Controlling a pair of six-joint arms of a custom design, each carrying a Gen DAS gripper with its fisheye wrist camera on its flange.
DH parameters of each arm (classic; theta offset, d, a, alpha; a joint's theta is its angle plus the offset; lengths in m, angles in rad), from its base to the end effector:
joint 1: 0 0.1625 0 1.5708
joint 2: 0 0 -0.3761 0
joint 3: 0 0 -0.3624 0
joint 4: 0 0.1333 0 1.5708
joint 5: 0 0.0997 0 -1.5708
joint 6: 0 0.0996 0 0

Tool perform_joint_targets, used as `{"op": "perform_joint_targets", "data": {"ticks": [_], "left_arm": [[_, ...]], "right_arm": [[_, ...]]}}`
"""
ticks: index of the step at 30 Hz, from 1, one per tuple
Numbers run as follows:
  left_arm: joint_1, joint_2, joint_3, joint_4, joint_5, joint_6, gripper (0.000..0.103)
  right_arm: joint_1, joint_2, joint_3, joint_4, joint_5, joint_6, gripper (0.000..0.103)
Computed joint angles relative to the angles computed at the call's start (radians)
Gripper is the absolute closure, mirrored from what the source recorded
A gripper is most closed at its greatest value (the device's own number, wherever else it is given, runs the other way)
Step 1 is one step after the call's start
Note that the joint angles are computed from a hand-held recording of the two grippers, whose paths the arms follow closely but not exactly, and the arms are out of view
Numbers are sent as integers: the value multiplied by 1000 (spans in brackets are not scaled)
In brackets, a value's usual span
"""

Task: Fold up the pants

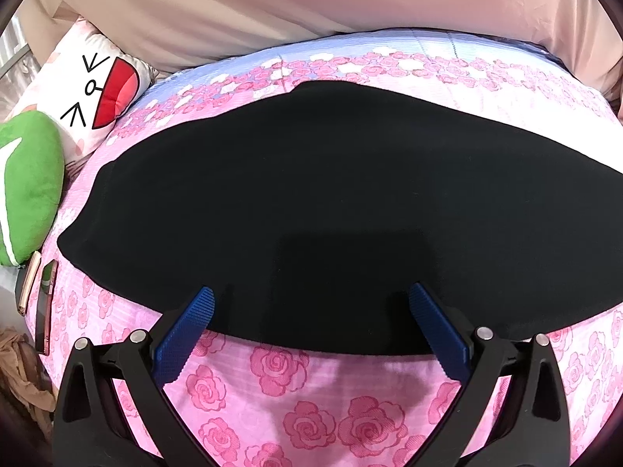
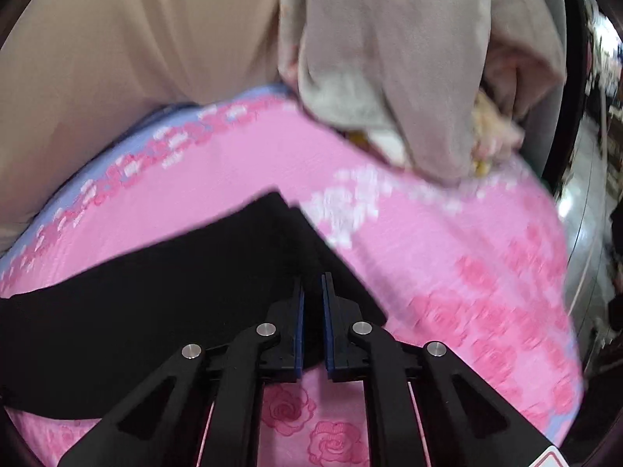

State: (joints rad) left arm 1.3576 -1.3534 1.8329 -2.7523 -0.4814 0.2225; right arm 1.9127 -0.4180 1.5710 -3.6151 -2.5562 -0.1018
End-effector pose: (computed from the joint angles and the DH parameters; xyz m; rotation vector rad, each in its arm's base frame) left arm 0.1090 -0.5439 0.3917 -0.0009 2.0001 -0.7095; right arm 0.2473 -0.5449 0.0269 -0.0612 -2.0966 1.0942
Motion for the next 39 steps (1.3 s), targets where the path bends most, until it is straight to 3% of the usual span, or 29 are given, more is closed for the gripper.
{"op": "perform_joint_targets", "data": {"ticks": [2,5,7,10,13,18,19,21,22,23,26,31,36,39], "left_arm": [[-7,0,4,-10,6,5,5],[-10,3,5,-1,-3,-5,5],[-10,11,4,10,-2,-7,5],[-16,10,12,9,-4,-3,5],[-18,3,20,10,-14,1,5],[-21,-14,28,37,-19,-18,5],[-21,-18,30,40,-20,-19,5],[-20,-24,31,41,-25,-18,5],[-19,-28,32,42,-27,-17,5],[-17,-31,32,45,-29,-17,5],[-12,-41,30,54,-40,-18,5],[2,-65,25,62,-69,-19,5],[25,-101,19,64,-101,-18,5],[45,-124,16,66,-120,-22,5]], "right_arm": [[11,-22,20,-65,5,-31,96],[-58,-59,67,87,44,76,95],[-53,-76,85,100,57,88,93],[-20,-81,87,76,-5,103,73],[-20,-88,100,63,-17,99,50],[-62,-116,124,180,107,222,47],[-66,-103,113,173,105,222,46],[-52,-66,72,161,47,192,55],[-49,-61,67,155,46,186,76],[-48,-73,78,161,86,204,83],[-15,-53,48,159,60,199,84],[58,-35,-2,140,106,174,85],[151,32,-151,213,199,135,85],[204,122,-310,319,253,109,85]]}}
